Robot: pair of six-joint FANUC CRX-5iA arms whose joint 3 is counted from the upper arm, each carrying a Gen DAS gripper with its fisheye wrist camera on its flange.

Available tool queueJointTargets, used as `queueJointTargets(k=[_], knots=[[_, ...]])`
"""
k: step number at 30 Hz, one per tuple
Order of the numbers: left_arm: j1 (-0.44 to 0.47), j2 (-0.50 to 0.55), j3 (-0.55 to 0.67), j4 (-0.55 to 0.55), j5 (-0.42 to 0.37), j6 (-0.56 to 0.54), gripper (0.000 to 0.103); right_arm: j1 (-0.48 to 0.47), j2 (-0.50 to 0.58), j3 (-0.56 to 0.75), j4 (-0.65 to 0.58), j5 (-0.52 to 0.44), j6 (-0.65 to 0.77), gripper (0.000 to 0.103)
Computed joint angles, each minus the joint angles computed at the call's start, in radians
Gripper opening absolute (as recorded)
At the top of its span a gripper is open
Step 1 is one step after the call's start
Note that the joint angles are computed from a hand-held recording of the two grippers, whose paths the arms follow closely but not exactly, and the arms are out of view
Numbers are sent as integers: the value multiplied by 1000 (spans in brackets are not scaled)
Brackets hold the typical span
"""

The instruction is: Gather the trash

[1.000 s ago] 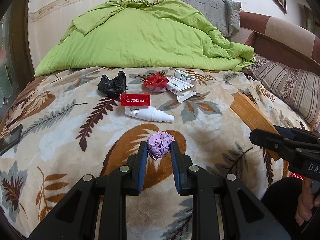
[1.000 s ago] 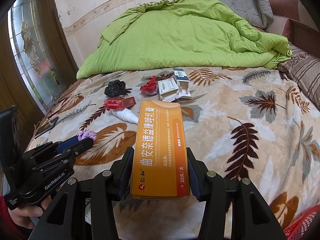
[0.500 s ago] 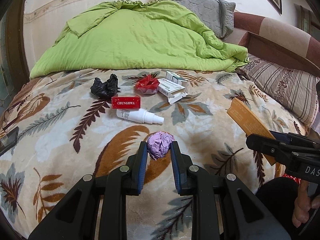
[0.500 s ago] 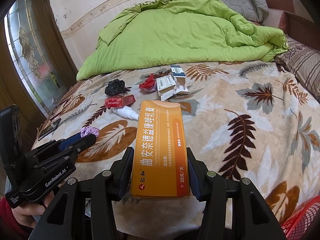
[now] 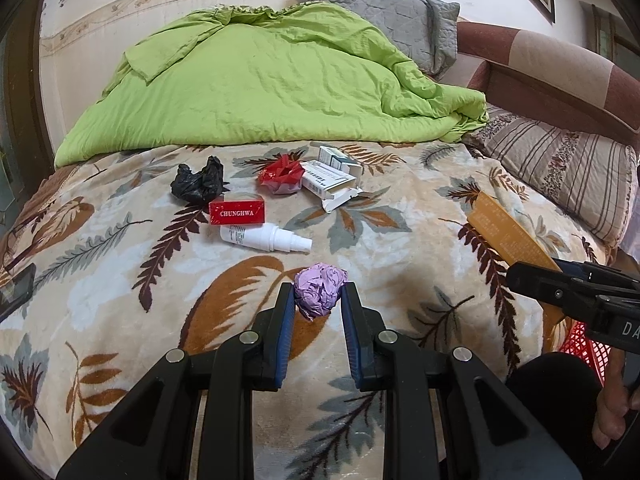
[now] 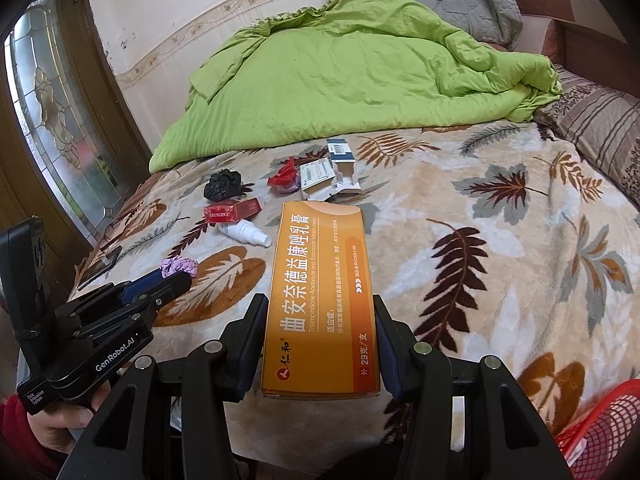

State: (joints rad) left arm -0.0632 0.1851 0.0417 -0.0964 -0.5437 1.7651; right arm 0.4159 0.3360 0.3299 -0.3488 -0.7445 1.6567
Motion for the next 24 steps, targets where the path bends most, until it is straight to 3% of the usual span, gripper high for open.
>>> queueJointTargets(k=[20, 24], knots=[[-42, 12, 33, 13, 0, -37, 22, -44, -60, -67, 7, 29, -42, 54], [-40, 8, 18, 77, 23, -94, 22, -55, -76, -87, 18, 40, -58, 54]])
